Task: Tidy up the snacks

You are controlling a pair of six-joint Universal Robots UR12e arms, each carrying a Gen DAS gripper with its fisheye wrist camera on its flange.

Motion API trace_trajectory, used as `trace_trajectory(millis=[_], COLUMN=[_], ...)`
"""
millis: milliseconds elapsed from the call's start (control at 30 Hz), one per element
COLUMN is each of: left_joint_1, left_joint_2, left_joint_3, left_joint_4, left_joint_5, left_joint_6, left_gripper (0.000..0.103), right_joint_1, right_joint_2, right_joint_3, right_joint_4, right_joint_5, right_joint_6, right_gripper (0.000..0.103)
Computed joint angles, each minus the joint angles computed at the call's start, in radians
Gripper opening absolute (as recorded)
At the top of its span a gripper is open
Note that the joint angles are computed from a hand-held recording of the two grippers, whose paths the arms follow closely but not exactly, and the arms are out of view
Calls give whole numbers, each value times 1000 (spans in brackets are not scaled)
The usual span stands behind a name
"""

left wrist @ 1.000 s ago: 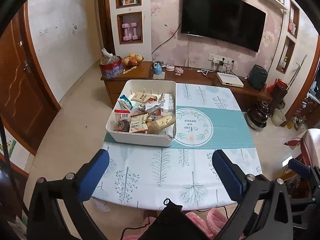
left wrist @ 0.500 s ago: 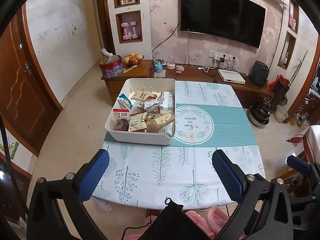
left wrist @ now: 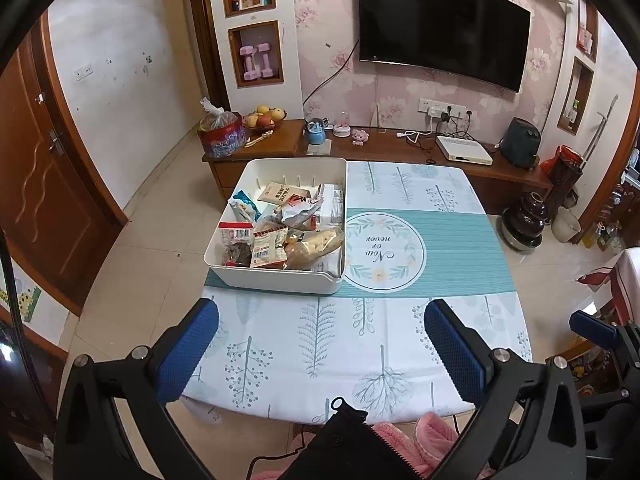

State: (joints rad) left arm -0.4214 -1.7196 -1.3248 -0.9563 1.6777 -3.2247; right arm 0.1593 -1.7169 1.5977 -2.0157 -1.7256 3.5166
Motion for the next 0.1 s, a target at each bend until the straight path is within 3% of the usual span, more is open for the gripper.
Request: trace_trajectory(millis=[100], left_joint_1=[-1], left_joint_2=[-4], left_joint_3=[4], left_joint_4=[-2], left_joint_5=[1], left_joint_6=[-1], left_gripper=[102], right_joint_1=[-16], right_joint_2=[-1], right_joint_3=[2], right_joint_4=[1], right_joint_5=[17], right_joint_6=[-17], right_gripper=[103])
